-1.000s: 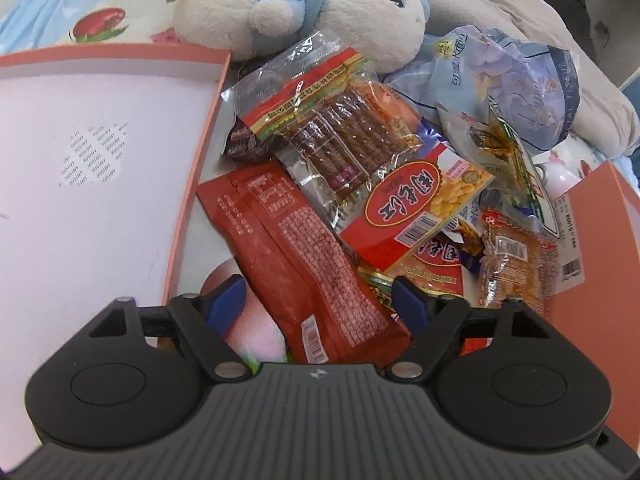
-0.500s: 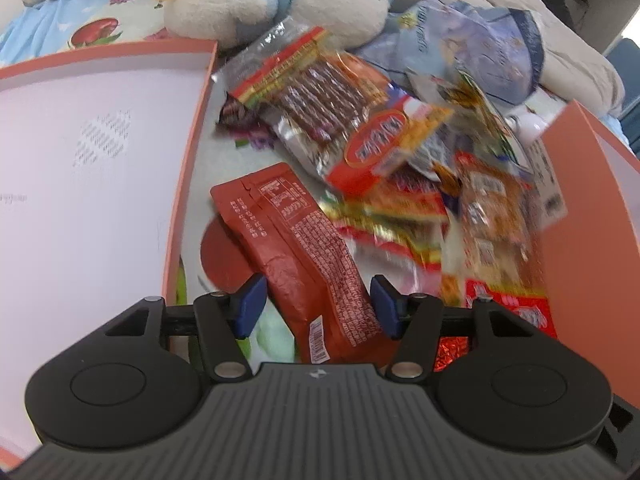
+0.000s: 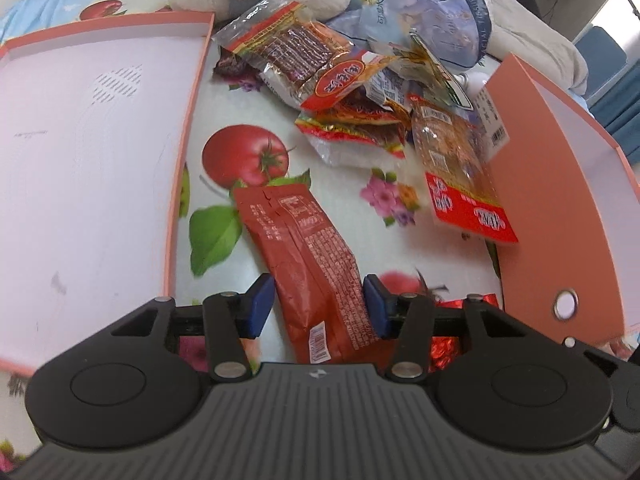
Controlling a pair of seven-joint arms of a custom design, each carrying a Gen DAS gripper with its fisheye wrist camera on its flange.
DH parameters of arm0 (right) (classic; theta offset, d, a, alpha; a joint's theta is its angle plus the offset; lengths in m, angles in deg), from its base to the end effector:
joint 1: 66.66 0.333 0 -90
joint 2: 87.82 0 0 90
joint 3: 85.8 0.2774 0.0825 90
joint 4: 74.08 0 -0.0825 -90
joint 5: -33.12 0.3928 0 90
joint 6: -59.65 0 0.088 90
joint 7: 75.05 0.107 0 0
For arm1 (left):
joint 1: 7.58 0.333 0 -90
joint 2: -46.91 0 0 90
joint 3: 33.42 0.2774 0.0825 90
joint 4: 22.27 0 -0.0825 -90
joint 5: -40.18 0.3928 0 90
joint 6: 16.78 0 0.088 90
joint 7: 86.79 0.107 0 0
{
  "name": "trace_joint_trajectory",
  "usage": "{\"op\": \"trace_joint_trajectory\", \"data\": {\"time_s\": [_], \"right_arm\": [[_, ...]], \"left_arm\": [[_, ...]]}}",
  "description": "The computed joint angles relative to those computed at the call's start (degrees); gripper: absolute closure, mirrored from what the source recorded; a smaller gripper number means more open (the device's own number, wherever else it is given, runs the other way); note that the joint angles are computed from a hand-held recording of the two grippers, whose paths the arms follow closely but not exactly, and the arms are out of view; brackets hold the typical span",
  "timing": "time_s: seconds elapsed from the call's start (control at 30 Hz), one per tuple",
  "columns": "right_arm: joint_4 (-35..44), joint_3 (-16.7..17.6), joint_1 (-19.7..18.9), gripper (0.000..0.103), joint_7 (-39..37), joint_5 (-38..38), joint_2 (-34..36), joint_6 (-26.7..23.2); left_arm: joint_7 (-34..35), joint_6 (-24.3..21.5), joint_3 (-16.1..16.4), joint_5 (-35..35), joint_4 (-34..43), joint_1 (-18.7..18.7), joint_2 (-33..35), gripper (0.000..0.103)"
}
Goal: Organize snacks
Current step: 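Grasp the red foil candy with the right gripper and lift it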
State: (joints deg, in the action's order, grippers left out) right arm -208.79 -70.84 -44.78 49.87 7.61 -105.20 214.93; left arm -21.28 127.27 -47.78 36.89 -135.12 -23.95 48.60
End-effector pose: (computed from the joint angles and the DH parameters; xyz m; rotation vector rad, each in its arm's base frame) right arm 0.4024 0.3268 0.4754 -2.0905 1.3957 -0.6329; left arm 0.5263 -0.3111 0.4705 -2.0062 2.1502 -0.7636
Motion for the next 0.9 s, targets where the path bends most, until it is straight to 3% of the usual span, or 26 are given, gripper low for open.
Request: {"op": "trace_joint_trajectory", "data": {"time_s": [0.23, 0.33, 0.4, 0.53, 0.73, 0.83, 0.87, 0.9], "right_arm": [[-2.7, -0.6, 0.9, 0.065, 0.2, 4.1, -2.5, -1.2], [-3.0, -1.1, 1.5, 0.052, 0.2, 6.6, -2.7, -1.5], [-3.1, -0.7, 1.0, 0.036, 1.6, 6.9, -2.9, -1.1], [-2.7, 0.3, 0.2, 0.036, 4.0, 6.1, -2.2, -0.7], [-2.2, 0.5, -0.3, 0.038, 7.4, 3.4, -0.1, -1.1], [-2.5, -0.2, 0.1, 0.051, 7.1, 3.2, 0.3, -0.5], [-2.6, -0.6, 0.5, 0.065, 6.3, 3.8, 0.2, -0.4], [-2.3, -0.6, 0.5, 0.068, 6.2, 3.8, 0.1, -0.8]], "left_arm": [[0.6, 1.8, -0.1, -3.6, -6.7, -0.4, -5.4, 0.051], [0.7, 1.7, 0.2, -5.2, -8.6, -0.5, -7.3, 0.051], [0.8, 1.9, 0.3, -6.2, -9.8, -0.6, -8.6, 0.051], [1.4, 2.0, 0.5, -7.0, -11.4, -0.9, -10.2, 0.051], [0.6, 2.5, 0.7, -7.1, -12.9, -0.8, -11.8, 0.052], [0.5, 2.6, 0.7, -7.1, -13.0, -0.9, -12.1, 0.053], [0.5, 2.7, 0.7, -7.1, -13.0, -1.0, -12.2, 0.053], [0.7, 3.1, 0.7, -7.4, -13.1, -1.1, -12.3, 0.053]]}}
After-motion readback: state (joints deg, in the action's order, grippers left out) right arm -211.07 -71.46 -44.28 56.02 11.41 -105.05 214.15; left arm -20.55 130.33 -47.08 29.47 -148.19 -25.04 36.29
